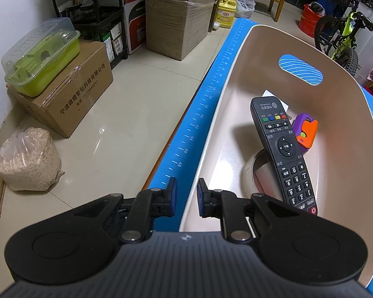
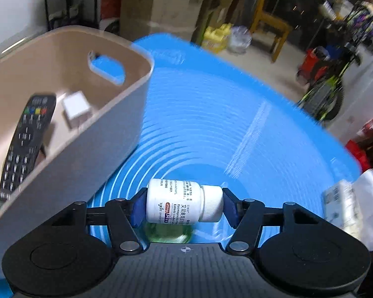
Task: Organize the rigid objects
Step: 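Grasp the white pill bottle with the right gripper and place it in the bin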
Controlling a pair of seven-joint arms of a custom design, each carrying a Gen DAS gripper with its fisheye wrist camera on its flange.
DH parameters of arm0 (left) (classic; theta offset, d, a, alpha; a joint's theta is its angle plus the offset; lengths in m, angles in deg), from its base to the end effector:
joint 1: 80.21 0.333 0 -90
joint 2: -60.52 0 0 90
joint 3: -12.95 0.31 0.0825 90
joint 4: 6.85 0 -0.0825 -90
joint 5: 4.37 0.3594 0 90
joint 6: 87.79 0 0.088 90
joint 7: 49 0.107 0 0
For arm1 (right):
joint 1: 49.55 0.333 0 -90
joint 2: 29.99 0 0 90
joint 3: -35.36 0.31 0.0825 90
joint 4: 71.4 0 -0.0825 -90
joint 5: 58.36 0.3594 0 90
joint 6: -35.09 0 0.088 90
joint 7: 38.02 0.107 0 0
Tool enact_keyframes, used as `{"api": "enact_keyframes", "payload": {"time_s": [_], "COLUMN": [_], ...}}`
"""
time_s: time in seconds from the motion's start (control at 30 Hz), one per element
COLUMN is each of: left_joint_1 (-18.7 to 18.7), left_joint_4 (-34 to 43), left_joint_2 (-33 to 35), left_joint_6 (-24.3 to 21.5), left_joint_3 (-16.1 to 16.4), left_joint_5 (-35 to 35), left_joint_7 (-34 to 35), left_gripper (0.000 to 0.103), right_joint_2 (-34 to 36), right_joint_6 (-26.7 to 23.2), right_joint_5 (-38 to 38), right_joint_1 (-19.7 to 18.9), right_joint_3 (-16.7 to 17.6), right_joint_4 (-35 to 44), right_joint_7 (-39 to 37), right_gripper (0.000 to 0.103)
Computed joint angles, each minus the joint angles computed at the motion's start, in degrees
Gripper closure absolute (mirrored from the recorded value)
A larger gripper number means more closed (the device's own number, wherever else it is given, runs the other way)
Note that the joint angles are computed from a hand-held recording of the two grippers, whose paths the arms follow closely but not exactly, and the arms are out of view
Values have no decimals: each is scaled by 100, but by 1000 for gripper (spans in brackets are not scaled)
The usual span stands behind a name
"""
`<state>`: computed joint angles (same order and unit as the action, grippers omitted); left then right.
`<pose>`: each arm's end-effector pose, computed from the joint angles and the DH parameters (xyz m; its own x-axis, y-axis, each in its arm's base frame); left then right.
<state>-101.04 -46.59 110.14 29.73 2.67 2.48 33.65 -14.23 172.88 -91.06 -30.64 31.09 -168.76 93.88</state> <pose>0.7012 -0.3309 0.5087 -0.3562 -0.9312 0.0779 -0.8356 0.2800 -0.4727 0.6300 0.1659 0.4847 -0.1771 -0.9674 0.1809 -0.8219 0.0442 -0.5679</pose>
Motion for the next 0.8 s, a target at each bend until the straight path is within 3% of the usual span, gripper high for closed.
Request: {"api": "enact_keyframes", "payload": {"time_s": [0.13,0.27,0.43,0.63,0.8], "left_joint_1": [-2,-5,-8,-9,-9], "left_joint_4": [12,24,42,74,120], "left_joint_2": [6,12,20,37,61], "left_joint_6": [-6,-12,-23,-40,-61], "left_joint_3": [8,10,13,18,15], "left_joint_5": [9,9,12,13,0], "left_joint_7": [8,7,14,24,32], "left_gripper": [83,83,83,83,83], "right_joint_2": [-92,-16,315,1089,2072], "right_joint_6": [23,136,538,282,-830], "right_joint_5": [-698,-1429,-1303,-363,702], "right_joint_1": [169,310,335,315,316], "right_joint_3": [-93,-33,-76,-5,151], "right_joint_4": [175,443,1069,2277,3816], "right_joint_7": [438,242,270,-1165,-2586], "right_gripper": [38,38,38,38,38]}}
